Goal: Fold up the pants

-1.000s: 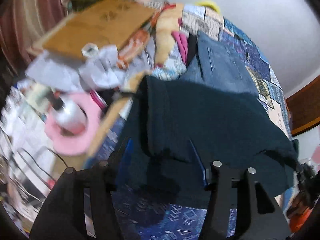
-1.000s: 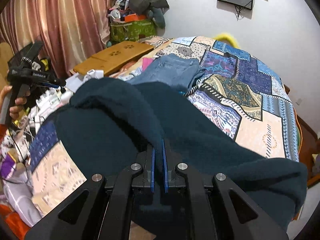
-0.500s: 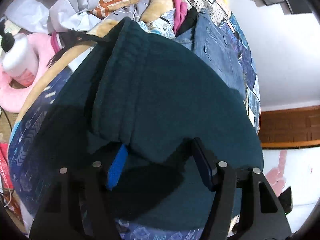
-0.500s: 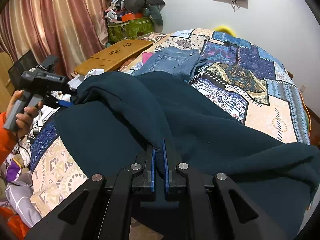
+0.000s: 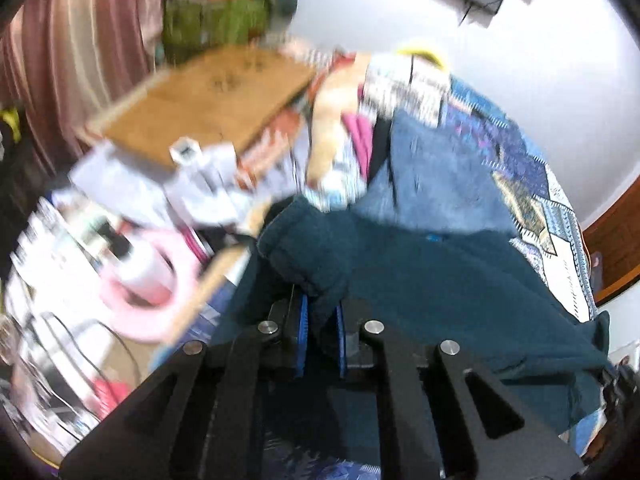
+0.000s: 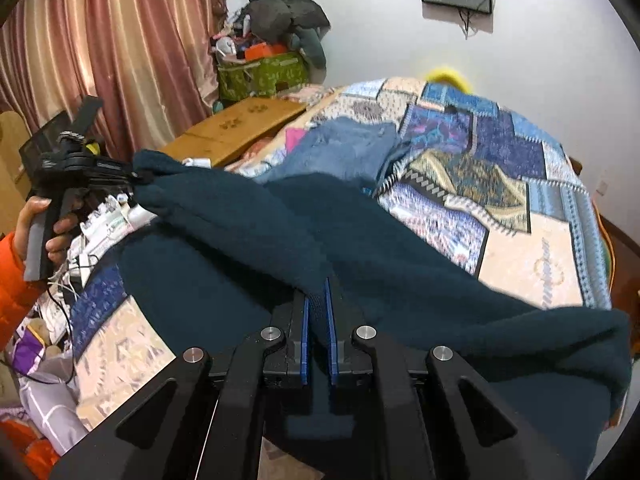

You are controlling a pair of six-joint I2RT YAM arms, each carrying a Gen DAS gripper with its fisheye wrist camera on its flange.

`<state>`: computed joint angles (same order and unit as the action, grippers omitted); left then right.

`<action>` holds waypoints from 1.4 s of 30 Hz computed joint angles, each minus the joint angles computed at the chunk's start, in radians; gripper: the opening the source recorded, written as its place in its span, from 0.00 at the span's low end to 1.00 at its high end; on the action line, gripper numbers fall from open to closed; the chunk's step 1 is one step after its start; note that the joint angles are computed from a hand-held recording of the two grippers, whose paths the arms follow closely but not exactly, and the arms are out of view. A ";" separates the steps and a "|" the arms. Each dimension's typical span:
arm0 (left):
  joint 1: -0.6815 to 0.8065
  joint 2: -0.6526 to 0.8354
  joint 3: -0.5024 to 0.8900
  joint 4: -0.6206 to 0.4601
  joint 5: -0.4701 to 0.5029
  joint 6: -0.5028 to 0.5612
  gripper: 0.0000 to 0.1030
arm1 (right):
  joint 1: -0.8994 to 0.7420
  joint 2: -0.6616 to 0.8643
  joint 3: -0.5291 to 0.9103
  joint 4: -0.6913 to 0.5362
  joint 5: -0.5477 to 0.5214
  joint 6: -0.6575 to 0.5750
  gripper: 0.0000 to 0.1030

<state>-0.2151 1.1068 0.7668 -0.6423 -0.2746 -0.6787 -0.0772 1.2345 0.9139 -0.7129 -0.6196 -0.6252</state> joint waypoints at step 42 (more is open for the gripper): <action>-0.183 -0.086 -0.029 -0.253 -0.155 -0.189 0.79 | -0.434 0.085 0.128 -0.278 -0.137 -0.113 0.60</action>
<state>-0.3979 1.0205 0.7383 -0.8952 -0.4296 -0.8676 -0.5109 1.3192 1.0417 -0.9908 -0.7565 -0.7378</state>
